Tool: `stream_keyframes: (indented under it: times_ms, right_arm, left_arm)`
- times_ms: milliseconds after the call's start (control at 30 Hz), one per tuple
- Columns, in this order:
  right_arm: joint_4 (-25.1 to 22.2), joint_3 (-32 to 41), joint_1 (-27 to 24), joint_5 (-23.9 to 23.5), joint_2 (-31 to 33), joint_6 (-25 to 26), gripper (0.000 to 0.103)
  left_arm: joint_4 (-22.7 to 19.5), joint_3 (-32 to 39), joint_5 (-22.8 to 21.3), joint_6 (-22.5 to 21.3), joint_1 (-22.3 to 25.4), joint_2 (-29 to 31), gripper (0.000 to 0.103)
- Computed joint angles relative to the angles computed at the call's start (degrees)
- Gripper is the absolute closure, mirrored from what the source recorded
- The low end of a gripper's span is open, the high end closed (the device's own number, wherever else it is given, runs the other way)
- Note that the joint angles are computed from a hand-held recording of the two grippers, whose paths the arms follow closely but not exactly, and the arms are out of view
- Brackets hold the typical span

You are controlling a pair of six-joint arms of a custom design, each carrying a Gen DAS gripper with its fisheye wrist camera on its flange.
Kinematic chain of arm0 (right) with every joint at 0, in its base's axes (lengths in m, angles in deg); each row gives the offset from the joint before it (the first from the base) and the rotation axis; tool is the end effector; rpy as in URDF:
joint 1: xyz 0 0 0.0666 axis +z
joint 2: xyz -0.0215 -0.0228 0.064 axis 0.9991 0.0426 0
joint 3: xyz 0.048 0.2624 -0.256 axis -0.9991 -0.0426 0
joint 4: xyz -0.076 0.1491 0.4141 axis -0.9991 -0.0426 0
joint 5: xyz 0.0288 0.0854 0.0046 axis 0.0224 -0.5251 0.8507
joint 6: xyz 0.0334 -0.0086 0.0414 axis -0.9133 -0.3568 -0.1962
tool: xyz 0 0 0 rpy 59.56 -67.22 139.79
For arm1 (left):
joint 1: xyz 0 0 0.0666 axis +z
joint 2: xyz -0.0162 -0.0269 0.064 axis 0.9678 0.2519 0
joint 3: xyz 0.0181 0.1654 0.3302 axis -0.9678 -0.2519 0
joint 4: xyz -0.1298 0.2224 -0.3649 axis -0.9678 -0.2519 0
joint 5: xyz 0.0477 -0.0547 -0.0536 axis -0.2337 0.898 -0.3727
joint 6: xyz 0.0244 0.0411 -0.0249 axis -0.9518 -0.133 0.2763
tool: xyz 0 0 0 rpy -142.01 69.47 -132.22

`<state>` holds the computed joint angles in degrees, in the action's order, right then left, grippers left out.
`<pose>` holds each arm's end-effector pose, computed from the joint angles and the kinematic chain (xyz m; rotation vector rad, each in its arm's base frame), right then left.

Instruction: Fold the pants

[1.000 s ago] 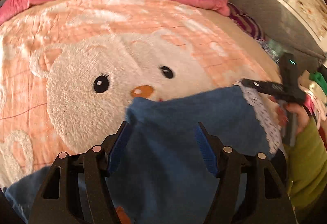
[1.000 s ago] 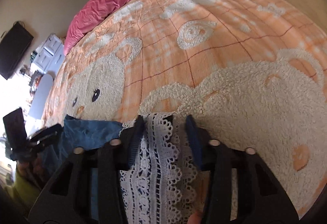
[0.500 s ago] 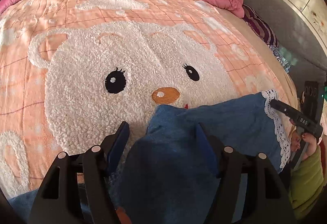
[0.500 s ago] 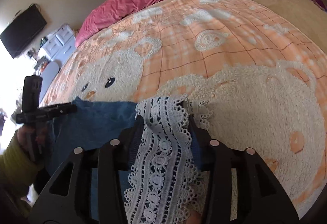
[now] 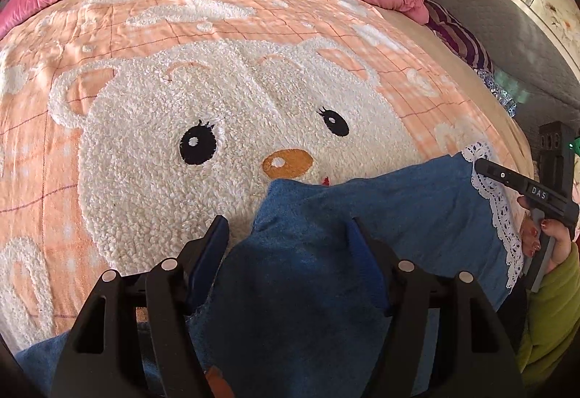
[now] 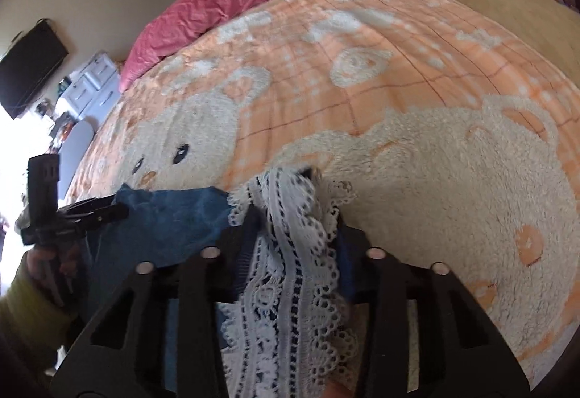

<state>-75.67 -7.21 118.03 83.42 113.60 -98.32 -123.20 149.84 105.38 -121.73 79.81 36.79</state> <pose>0.3472 0.1929 0.3092 0.4991 2.3464 0.3336 0.5488 0.0225 0.3011 0.9269 2.5040 -0.6138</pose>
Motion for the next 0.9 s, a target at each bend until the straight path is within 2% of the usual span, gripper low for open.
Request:
stream_keyframes:
  times_ms: [100,200,233,267,300,367,500,533,567,633,667,700,800,833,900]
  right_arm:
    - [-0.1,0.37,2.64,3.29,-0.05,2.54,0.078]
    - [-1.09,0.6,2.54,4.48,0.12,2.19,0.069]
    - [-0.96,0.22,1.62,3.13,-0.26,1.13,0.055]
    - [0.17,-0.62,0.51,0.89,-0.97,-0.12,0.049]
    - [2.42,-2.07,-1.24,-2.67,-2.15,-2.2,0.049]
    - [6.6,-4.55,-3.99,-8.55,-3.7,-5.77,0.041]
    - [11.84,-6.37,-7.55,-15.74,-4.12,-9.8,0.041]
    - [11.92,-5.95,-8.1,-16.76,-3.46,-10.43,0.049]
    - [11.07,-5.27,-8.1,-16.83,-2.76,-10.32,0.067]
    - [8.56,-2.88,-6.93,-15.37,-0.36,-8.03,0.079]
    - [7.47,-1.89,-5.95,-13.84,0.49,-6.33,0.081]
    - [6.57,-0.93,-4.95,-12.45,1.33,-4.41,0.083]
    - [4.7,0.85,-2.16,-6.8,2.16,-1.73,0.089]
    - [4.49,1.11,-1.49,-5.15,1.84,-0.9,0.09]
    - [2.93,2.07,-0.26,-1.08,1.25,0.77,0.092]
  left_arm:
    - [1.36,-1.25,-1.11,-1.94,-0.39,-1.12,0.036]
    - [2.02,-2.29,-1.91,-4.27,-1.01,-1.89,0.031]
    - [1.94,-2.19,-2.01,-4.26,-1.06,-1.83,0.03]
    - [1.26,-1.62,-1.74,-4.07,-1.0,-1.42,0.03]
    - [0.37,-0.88,-1.26,-3.79,-0.86,-0.88,0.03]
    - [-1.04,0.27,-0.43,-3.26,-0.66,0.1,0.03]
    - [-3.65,2.2,0.58,-2.02,-0.45,1.86,0.03]
    - [-4.91,3.18,1.24,-1.37,-0.33,2.72,0.03]
    - [-5.47,3.64,1.58,-0.56,-0.35,3.14,0.03]
    - [-6.43,4.42,2.39,1.3,-0.21,3.71,0.042]
    - [-6.64,4.55,2.84,1.46,-0.18,3.75,0.063]
    - [-6.09,4.17,2.71,1.54,-0.3,3.34,0.07]
    - [-3.38,1.42,0.87,-1.04,-1.2,1.36,0.077]
    - [-3.09,1.29,0.66,-0.72,-1.33,1.35,0.077]
    - [-2.77,1.67,1.37,1.58,-1.17,1.64,0.087]
